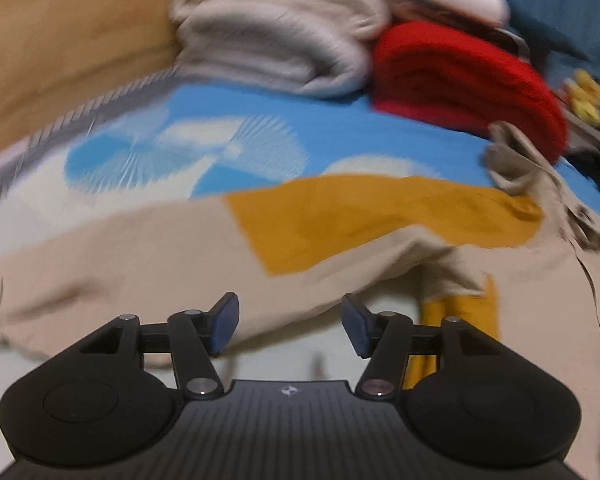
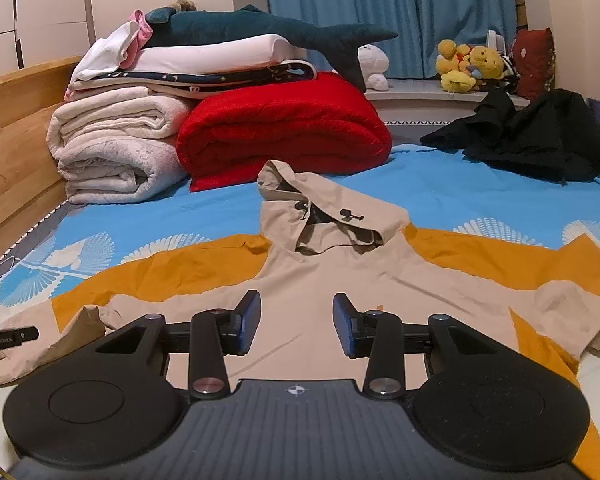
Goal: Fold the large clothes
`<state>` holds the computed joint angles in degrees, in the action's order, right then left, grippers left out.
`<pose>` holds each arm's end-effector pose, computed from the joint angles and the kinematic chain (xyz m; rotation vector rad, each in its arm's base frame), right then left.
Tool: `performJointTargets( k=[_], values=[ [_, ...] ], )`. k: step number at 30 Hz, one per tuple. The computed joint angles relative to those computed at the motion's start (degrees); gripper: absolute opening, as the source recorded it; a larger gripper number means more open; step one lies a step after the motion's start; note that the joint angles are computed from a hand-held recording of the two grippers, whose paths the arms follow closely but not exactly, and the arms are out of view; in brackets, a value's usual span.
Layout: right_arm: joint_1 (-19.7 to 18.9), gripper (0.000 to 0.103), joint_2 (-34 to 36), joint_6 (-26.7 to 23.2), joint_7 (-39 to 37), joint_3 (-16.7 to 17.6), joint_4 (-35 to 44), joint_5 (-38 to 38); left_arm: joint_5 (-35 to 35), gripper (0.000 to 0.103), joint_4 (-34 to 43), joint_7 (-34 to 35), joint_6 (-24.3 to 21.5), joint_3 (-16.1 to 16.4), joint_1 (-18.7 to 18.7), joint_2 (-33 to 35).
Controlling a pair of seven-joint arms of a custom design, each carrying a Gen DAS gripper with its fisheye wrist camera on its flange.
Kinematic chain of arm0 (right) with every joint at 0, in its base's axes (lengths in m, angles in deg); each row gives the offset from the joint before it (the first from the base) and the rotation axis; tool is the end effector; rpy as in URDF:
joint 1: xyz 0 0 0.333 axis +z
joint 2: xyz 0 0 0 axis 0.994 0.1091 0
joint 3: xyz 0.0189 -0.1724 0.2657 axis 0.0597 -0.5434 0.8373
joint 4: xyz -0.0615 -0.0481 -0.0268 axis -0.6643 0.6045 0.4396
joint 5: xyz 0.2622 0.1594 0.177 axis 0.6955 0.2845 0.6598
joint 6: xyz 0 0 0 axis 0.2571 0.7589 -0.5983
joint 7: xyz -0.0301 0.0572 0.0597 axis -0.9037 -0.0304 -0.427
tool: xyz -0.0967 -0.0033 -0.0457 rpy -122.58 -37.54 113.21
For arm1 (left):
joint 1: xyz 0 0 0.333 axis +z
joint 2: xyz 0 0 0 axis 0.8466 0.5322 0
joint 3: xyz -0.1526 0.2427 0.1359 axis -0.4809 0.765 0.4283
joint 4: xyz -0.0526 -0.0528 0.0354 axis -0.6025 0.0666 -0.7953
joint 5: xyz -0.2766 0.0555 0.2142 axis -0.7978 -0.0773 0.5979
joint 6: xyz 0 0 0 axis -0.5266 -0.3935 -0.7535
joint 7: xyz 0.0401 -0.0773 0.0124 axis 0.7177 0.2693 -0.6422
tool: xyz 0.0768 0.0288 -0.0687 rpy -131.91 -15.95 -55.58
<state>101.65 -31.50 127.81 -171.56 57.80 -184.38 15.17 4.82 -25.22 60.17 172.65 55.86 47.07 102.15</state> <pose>0.4970 0.2284 0.4686 -1.2713 1.9619 -0.8559 0.7052 -0.2137 0.4294 -1.7728 1.7626 -0.8150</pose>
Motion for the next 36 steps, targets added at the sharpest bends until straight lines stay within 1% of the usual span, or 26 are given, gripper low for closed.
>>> performJointTargets(
  k=[2,4,7,9,10,12,13,16,20,23,24,25,27,29,30,31,32,33,34,35,36],
  values=[
    [-0.05,0.041,0.79,0.29,-1.26,-0.08,0.57,0.88,-4.53,0.062,1.01,-1.15,-2.51,-1.64,2.41,1.14],
    [-0.1,0.041,1.46,0.89,-2.28,-0.32,1.0,1.36,-8.31,0.062,2.48,-3.45,-5.55,-2.06,4.0,2.23],
    [-0.2,0.041,2.36,1.89,-3.26,-0.76,1.52,1.98,-12.24,0.062,3.42,-10.74,-10.63,-0.65,5.18,2.43],
    [-0.29,0.041,3.13,2.67,-3.97,-1.06,1.91,2.82,-13.79,0.062,4.49,-14.26,-14.24,-0.33,5.95,2.55],
    [-0.26,0.041,3.6,2.85,-4.34,-1.17,2.21,3.27,-14.33,0.062,5.01,-15.5,-15.23,-0.35,6.45,2.68],
    [-0.25,0.041,4.68,3.59,-5.39,-1.45,2.88,4.5,-14.17,0.062,5.98,-17.93,-16.86,0.27,6.66,2.86],
    [-0.25,0.041,5.09,4.0,-5.97,-1.62,3.13,5.21,-13.36,0.062,6.98,-19.81,-18.72,1.32,6.18,3.04],
    [0.12,0.041,6.32,5.06,-6.88,-2.02,4.17,6.3,-11.94,0.062,9.2,-23.87,-22.0,2.59,6.15,3.82],
    [1.08,0.041,7.8,5.01,-8.93,-2.32,5.5,6.7,-10.32,0.062,13.29,-25.47,-26.16,2.92,6.42,5.65],
    [1.7,0.041,8.95,4.73,-10.1,-2.53,6.33,7.71,-9.31,0.062,16.21,-26.65,-31.83,3.47,5.66,6.27],
    [1.85,0.041,9.33,4.73,-10.68,-2.57,6.61,8.34,-9.66,0.062,17.2,-27.78,-34.41,3.41,5.44,6.34],
    [2.03,0.041,9.75,4.67,-11.3,-2.61,6.9,8.89,-10.72,0.062,16.57,-28.24,-35.25,2.54,5.94,5.55],
    [2.48,0.041,10.36,4.72,-11.91,-2.87,7.25,9.06,-12.22,0.062,18.89,-26.42,-38.06,1.14,6.59,6.35],
    [2.79,0.041,11.1,4.58,-13.16,-2.94,7.67,9.97,-12.3,0.063,21.01,-25.11,-39.0,1.07,6.68,7.85],
    [2.93,0.041,11.39,4.71,-13.53,-3.01,7.75,10.36,-11.62,0.063,21.77,-25.15,-39.04,1.68,6.45,8.45],
    [3.1,0.041,11.65,4.74,-13.82,-3.09,7.84,10.74,-10.85,0.063,22.88,-25.74,-38.76,2.43,6.19,9.2],
    [3.26,0.041,11.87,4.69,-14.14,-3.17,7.95,11.09,-10.31,0.062,21.99,-26.5,-37.65,2.84,6.25,8.79],
    [3.41,0.041,12.05,4.68,-14.49,-3.23,8.05,11.39,-10.19,0.06,20.93,-27.19,-36.41,2.91,6.56,8.33],
    [3.57,0.041,12.17,4.71,-14.73,-3.32,8.12,11.53,-10.14,0.042,19.23,-27.95,-34.56,2.84,6.96,7.53],
    [3.73,0.041,12.26,4.72,-14.93,-3.42,8.21,11.55,-9.69,0.014,18.04,-28.25,-32.77,2.91,7.17,7.05],
    [3.87,0.041,12.34,4.7,-15.13,-3.51,8.3,11.57,-9.18,0.007,18.3,-27.87,-32.12,2.97,7.17,7.27]
  ],
)
